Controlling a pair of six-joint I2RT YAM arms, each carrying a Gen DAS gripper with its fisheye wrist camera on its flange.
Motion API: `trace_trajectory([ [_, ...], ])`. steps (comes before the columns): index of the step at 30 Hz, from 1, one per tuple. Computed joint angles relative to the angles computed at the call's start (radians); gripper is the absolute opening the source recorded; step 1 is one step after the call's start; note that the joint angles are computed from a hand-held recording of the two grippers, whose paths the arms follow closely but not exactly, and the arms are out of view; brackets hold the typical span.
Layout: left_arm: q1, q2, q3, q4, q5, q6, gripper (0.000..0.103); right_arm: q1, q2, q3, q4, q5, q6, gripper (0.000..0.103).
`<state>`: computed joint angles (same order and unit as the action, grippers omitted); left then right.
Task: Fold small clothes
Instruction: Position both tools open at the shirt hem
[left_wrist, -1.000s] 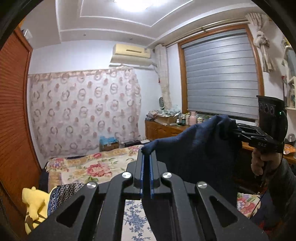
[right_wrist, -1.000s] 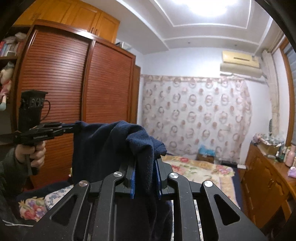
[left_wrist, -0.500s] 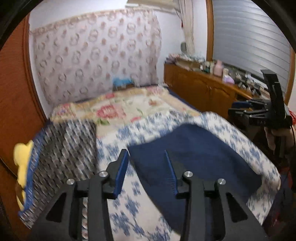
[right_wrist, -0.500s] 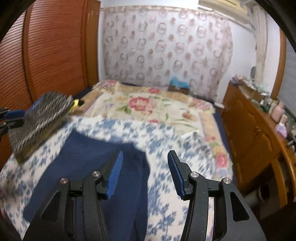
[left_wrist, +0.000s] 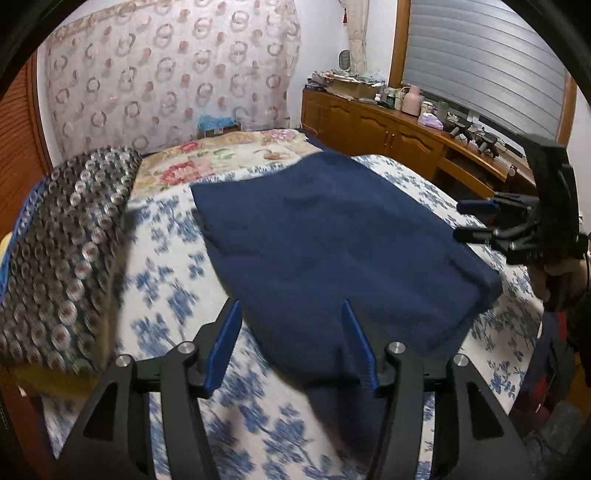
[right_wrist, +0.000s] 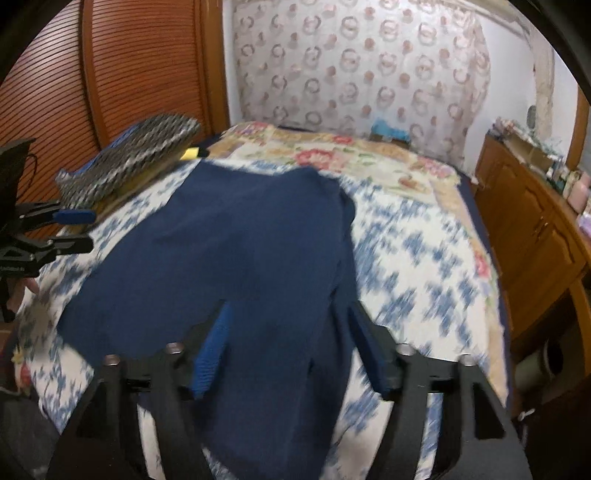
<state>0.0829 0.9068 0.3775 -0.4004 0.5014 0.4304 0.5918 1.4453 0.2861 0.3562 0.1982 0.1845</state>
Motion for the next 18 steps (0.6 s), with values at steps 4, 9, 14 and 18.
trace_trajectory([
  [4, -0.024, -0.026, -0.033, 0.0, -0.019, -0.025, 0.055, 0.048, 0.072, -0.027, 0.056, 0.04, 0.036, 0.072],
  [9, -0.023, -0.046, -0.058, -0.01, -0.015, -0.027, 0.055, 0.061, 0.109, -0.074, 0.11, 0.039, 0.07, 0.072],
  [14, -0.013, -0.08, -0.082, -0.038, -0.001, -0.023, 0.055, 0.047, 0.097, -0.11, 0.132, 0.024, 0.084, 0.072],
  [18, 0.045, -0.098, -0.093, -0.106, 0.057, 0.013, 0.055, 0.034, 0.077, -0.137, 0.134, 0.007, 0.093, 0.072],
])
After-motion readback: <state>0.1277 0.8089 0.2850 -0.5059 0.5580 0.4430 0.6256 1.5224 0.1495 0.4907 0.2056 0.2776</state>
